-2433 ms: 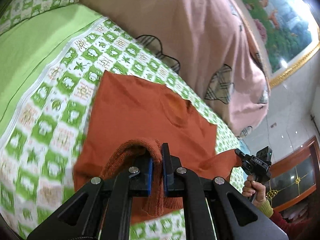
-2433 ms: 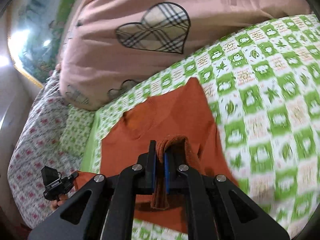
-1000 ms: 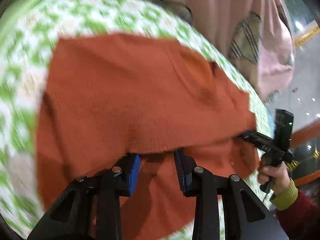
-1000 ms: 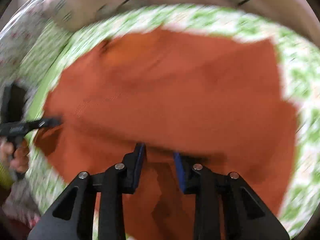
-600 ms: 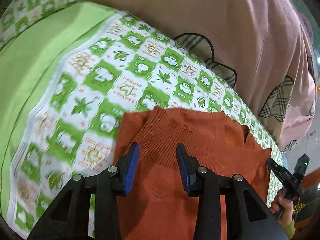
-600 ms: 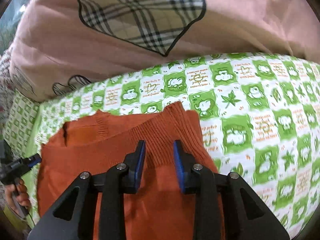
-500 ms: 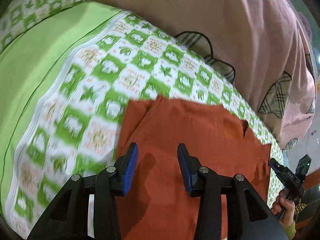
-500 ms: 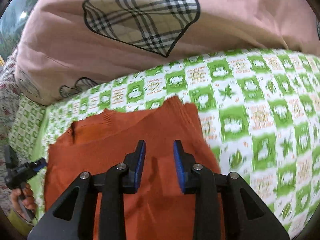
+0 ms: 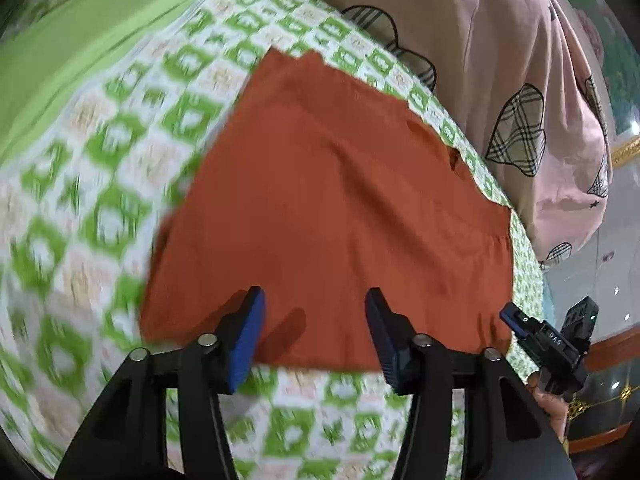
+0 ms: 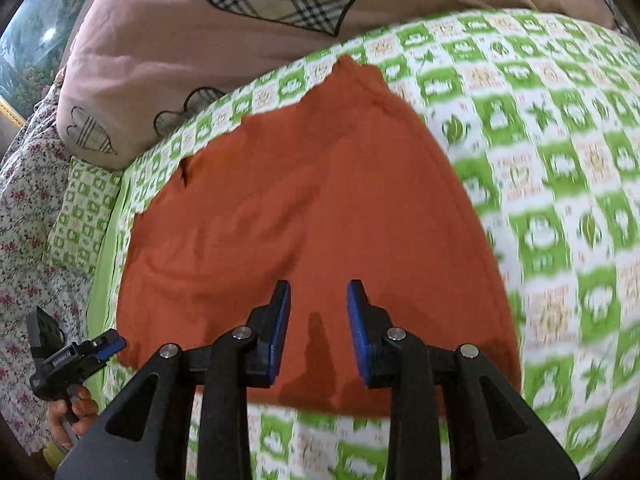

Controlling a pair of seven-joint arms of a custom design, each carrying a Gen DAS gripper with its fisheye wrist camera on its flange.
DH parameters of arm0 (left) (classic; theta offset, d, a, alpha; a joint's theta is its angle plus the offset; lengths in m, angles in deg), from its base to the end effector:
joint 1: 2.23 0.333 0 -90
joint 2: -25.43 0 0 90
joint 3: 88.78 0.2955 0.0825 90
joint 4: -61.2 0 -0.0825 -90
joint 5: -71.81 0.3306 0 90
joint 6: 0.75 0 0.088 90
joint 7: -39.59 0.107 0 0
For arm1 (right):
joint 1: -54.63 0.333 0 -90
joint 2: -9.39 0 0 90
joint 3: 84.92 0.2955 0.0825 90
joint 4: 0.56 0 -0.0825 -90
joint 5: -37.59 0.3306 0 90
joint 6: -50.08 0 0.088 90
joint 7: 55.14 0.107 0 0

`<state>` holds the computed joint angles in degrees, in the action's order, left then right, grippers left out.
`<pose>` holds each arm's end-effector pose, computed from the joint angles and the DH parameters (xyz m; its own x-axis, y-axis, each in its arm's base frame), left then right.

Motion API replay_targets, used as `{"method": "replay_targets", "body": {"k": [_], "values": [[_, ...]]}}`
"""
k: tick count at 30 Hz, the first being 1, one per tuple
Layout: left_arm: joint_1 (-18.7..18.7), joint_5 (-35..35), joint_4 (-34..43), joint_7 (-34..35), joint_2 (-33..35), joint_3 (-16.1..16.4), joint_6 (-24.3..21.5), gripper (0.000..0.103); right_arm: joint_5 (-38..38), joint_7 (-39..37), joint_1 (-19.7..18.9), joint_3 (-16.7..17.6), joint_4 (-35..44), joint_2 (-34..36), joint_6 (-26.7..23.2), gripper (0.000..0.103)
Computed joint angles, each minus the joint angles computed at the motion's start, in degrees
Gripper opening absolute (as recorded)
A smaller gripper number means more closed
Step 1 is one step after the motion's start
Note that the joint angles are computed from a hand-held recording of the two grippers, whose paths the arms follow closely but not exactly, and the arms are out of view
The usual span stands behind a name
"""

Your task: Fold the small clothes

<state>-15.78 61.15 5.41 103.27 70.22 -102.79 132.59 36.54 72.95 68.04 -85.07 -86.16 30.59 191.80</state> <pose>0.6836 -0.2757 0.4725 0.0656 -0.8401 0.5385 -0.9140 -0.2671 -0.3054 0.6399 0.1512 0.5247 -0.3055 -0.8900 -0.3385 -0.7701 0.4400 -0.4618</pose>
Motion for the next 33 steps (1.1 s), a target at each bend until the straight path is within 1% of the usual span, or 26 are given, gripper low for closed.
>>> {"method": "replay_targets", "body": {"k": [2, 7, 13, 16, 21, 23, 25, 26, 29, 30, 31, 32, 33], "values": [[0.6, -1.7, -7.4, 0.1, -3.8, -1.0, 3.2, 0.055, 0.3, -0.4, 0.2, 0.4, -1.3, -0.9, 0.1, 0.031], [0.3, -2.7, -15.3, 0.7, -8.0, -1.7, 5.8, 0.056, 1.5, -2.7, 0.6, 1.6, -2.5, -1.9, -0.5, 0.031], [0.3, -3.8, -20.3, -0.8, -10.3, -1.4, 8.8, 0.059, 3.2, -4.8, 1.1, 2.3, -3.6, -2.8, -0.8, 0.031], [0.2, -3.4, -23.5, -4.3, -11.5, 0.1, 11.6, 0.060, 4.2, -5.8, 1.1, 2.6, -3.7, -3.1, -1.0, 0.031], [1.7, -4.2, -23.9, -9.5, -9.9, 0.7, 15.6, 0.061, 5.0, -7.0, 1.2, 2.6, -3.5, -3.3, -1.5, 0.031], [2.6, -5.3, -23.7, -10.7, -8.9, 0.2, 17.9, 0.061, 5.4, -7.4, 1.1, 2.7, -2.9, -3.0, -2.0, 0.031], [3.0, -5.7, -22.3, -12.3, -7.3, 0.1, 19.9, 0.065, 5.4, -7.3, 1.3, 2.6, -3.0, -3.1, -2.0, 0.031], [2.7, -5.2, -21.5, -13.2, -6.8, 0.5, 20.3, 0.065, 5.4, -7.1, 1.4, 2.5, -3.1, -3.1, -1.9, 0.031], [0.9, -1.3, -16.7, -15.9, -4.0, 2.6, 19.0, 0.065, 5.1, -6.7, 1.6, 2.4, -3.2, -3.1, -1.8, 0.031], [0.6, -0.1, -14.8, -16.3, -3.0, 2.9, 18.2, 0.063, 5.4, -6.8, 1.5, 2.5, -2.7, -2.7, -1.9, 0.031], [0.4, 1.1, -13.0, -16.2, -2.0, 3.1, 17.1, 0.059, 5.6, -6.9, 1.4, 2.5, -2.3, -2.4, -2.0, 0.031], [-0.3, 2.9, -10.7, -16.4, -1.1, 3.9, 15.3, 0.052, 5.8, -7.0, 1.3, 2.6, -1.8, -1.9, -2.1, 0.031], [-0.4, 4.1, -8.1, -15.6, 0.1, 3.9, 13.2, 0.028, 6.0, -7.1, 1.2, 2.6, -1.3, -1.5, -2.2, 0.031]]}}
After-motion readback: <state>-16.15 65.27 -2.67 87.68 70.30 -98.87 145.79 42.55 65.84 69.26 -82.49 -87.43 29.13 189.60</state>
